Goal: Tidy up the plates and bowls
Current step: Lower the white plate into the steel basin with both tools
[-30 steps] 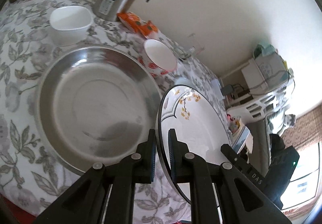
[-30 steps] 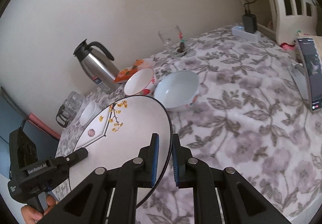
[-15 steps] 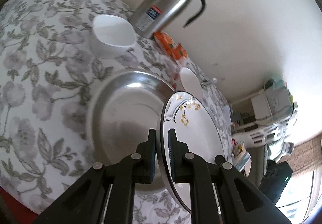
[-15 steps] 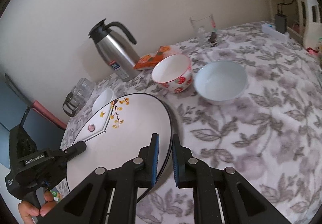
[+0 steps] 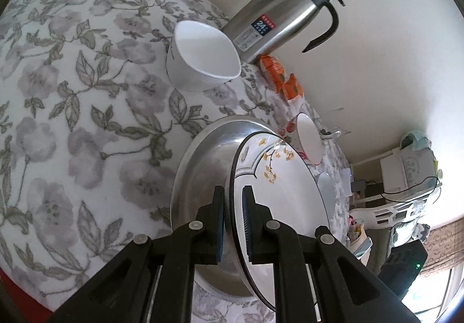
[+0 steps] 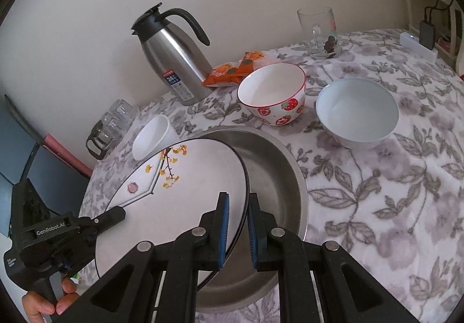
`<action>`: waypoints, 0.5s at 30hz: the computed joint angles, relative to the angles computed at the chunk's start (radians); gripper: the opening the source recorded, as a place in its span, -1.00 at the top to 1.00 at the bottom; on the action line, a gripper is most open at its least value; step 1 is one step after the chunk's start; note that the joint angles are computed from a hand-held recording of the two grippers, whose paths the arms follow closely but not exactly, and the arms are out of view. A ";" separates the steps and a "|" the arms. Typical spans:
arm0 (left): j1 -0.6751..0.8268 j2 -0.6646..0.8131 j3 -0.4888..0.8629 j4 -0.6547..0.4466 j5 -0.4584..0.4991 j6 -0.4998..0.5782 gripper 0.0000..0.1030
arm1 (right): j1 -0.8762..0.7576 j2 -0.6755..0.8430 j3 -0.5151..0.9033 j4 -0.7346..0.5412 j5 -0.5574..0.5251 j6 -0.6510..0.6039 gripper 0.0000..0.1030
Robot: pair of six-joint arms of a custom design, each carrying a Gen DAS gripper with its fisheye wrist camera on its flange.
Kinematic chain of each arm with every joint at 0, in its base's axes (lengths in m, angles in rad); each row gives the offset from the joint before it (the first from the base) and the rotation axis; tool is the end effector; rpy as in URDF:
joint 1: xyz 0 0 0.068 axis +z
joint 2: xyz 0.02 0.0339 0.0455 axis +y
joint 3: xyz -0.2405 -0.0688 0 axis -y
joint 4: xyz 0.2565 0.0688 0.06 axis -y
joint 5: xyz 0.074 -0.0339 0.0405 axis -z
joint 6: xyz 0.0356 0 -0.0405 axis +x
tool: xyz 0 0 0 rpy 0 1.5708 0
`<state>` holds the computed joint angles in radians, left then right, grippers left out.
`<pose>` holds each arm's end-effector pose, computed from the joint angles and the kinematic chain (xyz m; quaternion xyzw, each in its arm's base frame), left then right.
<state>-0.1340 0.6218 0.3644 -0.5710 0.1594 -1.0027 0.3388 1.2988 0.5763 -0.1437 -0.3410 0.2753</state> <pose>0.1594 -0.0272 0.1659 -0.3647 0.8548 -0.2571 0.2648 0.2386 0.0967 0.1386 -0.0879 0.9226 0.2546 0.2760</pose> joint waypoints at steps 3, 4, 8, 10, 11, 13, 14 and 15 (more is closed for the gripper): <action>0.002 0.041 -0.006 0.040 -0.006 0.005 0.77 | 0.000 0.041 0.015 0.009 0.001 0.001 0.74; 0.004 0.056 -0.008 0.055 -0.005 0.010 0.77 | -0.002 0.055 0.020 0.014 0.000 0.000 0.74; 0.006 0.107 -0.024 0.111 -0.002 0.010 0.77 | 0.002 0.095 0.032 0.029 0.012 0.005 0.74; 0.007 0.129 -0.029 0.132 0.004 0.008 0.77 | 0.001 0.112 0.036 0.040 0.015 0.004 0.74; 0.007 0.134 -0.032 0.137 0.006 0.006 0.77 | -0.003 0.121 0.037 0.046 0.010 0.007 0.74; 0.006 0.153 -0.029 0.147 0.007 0.012 0.77 | -0.011 0.143 0.042 0.057 -0.002 0.012 0.74; 0.002 0.167 -0.026 0.153 0.005 0.013 0.77 | -0.012 0.154 0.046 0.059 -0.002 0.013 0.74; -0.003 0.180 -0.024 0.158 0.001 0.013 0.77 | -0.012 0.161 0.048 0.063 0.001 0.014 0.74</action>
<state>-0.1366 0.8018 0.3406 -0.4126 0.1602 -0.9895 0.3270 1.4597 0.6239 -0.0810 -0.3396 0.2889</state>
